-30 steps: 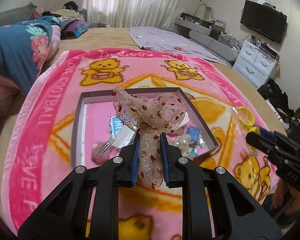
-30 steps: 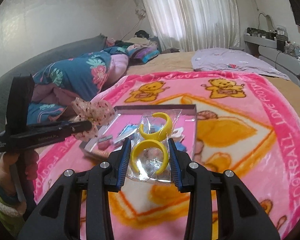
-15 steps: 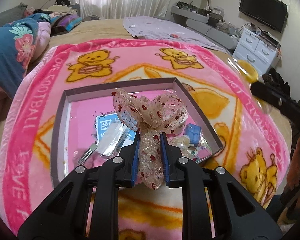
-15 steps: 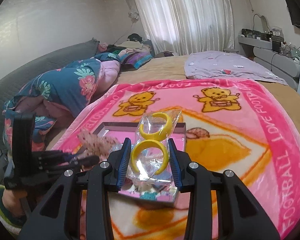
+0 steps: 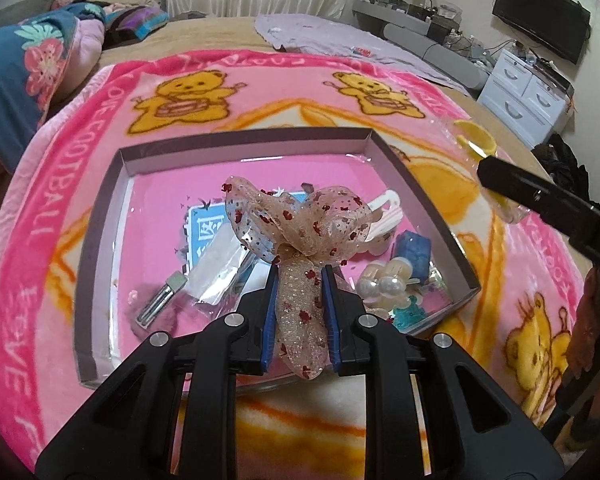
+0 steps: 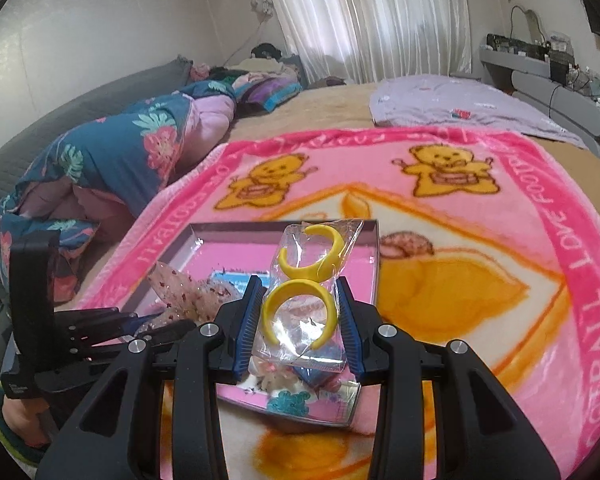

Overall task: Organize jewelry
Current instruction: 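Carry the beige bow and bagged yellow rings over the grey tray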

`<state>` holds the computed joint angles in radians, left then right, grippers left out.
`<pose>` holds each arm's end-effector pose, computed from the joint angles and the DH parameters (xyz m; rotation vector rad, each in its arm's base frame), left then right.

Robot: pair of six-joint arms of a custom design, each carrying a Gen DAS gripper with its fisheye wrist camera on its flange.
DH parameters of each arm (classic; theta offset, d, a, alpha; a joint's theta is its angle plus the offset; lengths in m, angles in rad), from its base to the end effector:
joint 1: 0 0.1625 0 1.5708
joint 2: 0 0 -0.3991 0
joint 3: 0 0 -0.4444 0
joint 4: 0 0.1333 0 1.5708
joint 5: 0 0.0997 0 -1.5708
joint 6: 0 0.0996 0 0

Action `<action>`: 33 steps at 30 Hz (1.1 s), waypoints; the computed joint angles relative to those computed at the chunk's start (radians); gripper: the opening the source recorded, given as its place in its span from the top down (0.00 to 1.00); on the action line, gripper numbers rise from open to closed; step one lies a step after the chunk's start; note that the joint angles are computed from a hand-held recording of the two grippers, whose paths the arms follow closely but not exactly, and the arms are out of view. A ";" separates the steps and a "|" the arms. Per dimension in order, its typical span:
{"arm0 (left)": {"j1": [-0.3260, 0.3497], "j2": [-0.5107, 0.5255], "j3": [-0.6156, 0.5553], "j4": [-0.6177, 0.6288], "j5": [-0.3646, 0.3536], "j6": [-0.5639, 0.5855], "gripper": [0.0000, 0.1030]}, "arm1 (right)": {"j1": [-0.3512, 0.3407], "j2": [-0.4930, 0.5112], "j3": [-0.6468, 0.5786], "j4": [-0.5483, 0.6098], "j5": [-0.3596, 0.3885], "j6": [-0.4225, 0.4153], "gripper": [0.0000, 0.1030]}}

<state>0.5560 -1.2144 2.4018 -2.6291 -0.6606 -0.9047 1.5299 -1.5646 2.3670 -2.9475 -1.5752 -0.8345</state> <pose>-0.2249 -0.3893 0.0509 0.2062 2.3726 -0.8658 0.1144 -0.4542 0.2126 1.0802 -2.5825 0.7461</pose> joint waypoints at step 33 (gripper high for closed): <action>0.028 -0.060 0.056 0.049 0.026 -0.062 0.70 | 0.011 0.130 0.007 -0.057 -0.116 -0.068 0.64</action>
